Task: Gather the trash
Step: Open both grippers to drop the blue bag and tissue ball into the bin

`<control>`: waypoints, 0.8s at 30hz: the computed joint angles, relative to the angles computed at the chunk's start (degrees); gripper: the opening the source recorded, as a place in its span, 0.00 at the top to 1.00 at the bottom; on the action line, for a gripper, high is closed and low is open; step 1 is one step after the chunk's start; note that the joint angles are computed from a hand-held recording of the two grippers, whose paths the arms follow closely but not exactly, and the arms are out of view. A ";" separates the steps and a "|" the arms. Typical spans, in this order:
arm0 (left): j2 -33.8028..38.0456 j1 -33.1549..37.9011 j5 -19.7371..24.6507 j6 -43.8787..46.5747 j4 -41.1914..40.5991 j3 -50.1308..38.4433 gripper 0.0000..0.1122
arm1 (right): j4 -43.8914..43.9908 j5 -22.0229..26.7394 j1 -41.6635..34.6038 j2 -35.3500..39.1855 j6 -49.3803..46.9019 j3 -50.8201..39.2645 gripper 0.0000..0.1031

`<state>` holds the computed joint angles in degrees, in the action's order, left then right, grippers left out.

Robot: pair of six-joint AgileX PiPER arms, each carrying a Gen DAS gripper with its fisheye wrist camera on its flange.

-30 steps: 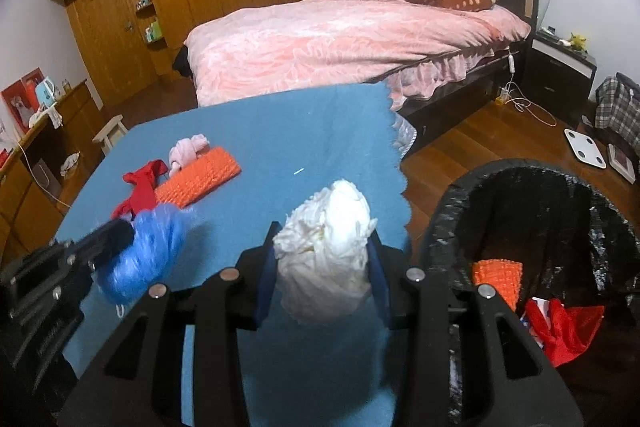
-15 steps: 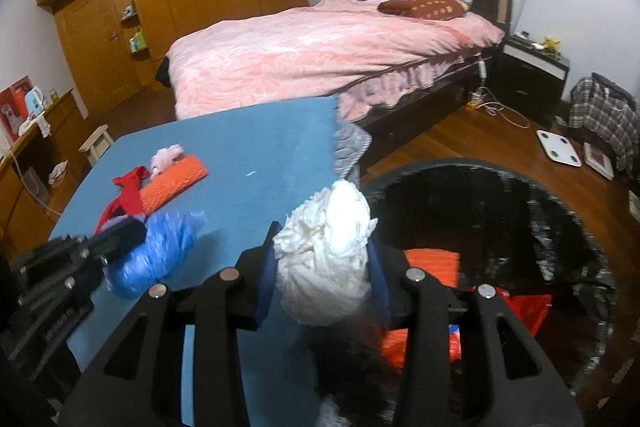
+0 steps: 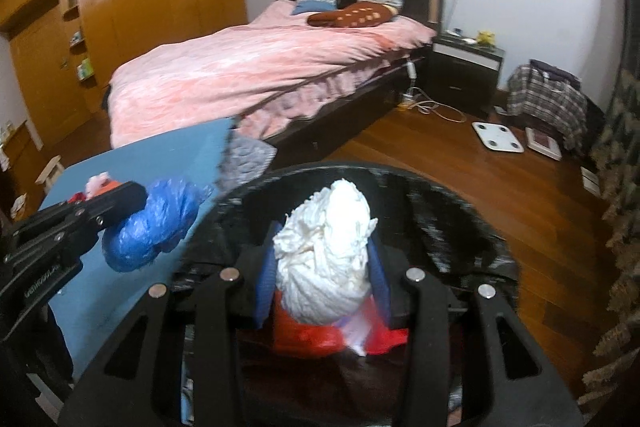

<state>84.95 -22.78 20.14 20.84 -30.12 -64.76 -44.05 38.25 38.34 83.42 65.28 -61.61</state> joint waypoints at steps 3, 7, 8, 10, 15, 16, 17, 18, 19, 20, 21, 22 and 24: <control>4.32 -1.92 2.29 0.75 -1.82 -4.76 0.98 | -0.89 -0.38 -2.24 -1.55 0.88 2.39 0.58; 7.70 -1.88 5.94 -0.52 -3.25 -8.71 0.80 | -4.09 -0.46 -3.51 -3.03 4.52 5.13 0.35; 7.72 -1.62 6.03 -1.59 -2.80 -8.65 0.66 | -4.38 -0.50 -3.76 -3.25 4.84 5.60 0.32; 6.92 -1.26 5.01 -3.38 -0.96 -7.50 0.61 | -6.26 0.23 -3.29 -3.55 7.23 6.36 0.20; 3.37 1.40 3.40 -9.88 7.02 -3.36 0.40 | -6.42 -0.56 -2.68 -3.30 8.96 7.08 0.10; 2.56 1.96 3.48 -11.58 8.99 -2.75 0.37 | -5.89 -0.80 -2.64 -3.34 8.72 7.02 0.08; 1.87 2.67 3.52 -13.21 10.93 -2.13 0.29 | -5.67 -0.78 -2.28 -3.18 8.90 6.84 0.08; 0.44 3.67 3.21 -15.39 13.46 -0.64 0.25 | -5.40 -0.63 -1.60 -2.49 9.08 6.12 0.08; -0.91 4.37 3.21 -16.37 14.64 0.58 0.24 | -4.94 -0.21 -0.87 -2.03 8.82 5.28 0.07; -2.25 5.65 3.27 -16.88 15.67 1.94 0.21 | -4.49 -0.19 -0.22 -1.22 8.48 4.34 0.06; -3.43 7.00 3.56 -18.15 17.51 3.00 0.17 | -3.99 0.22 0.48 -0.02 8.08 2.75 0.06; -4.37 7.74 3.70 -20.81 20.36 3.94 0.16 | -3.26 0.30 1.15 1.15 7.27 1.35 0.06; -6.89 10.93 3.95 -22.71 22.76 6.60 0.14 | -1.49 0.59 2.73 3.72 5.20 -1.80 0.06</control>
<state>78.05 -11.85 24.09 -1.87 -7.36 -58.16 -45.54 38.84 41.07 87.14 70.48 -63.41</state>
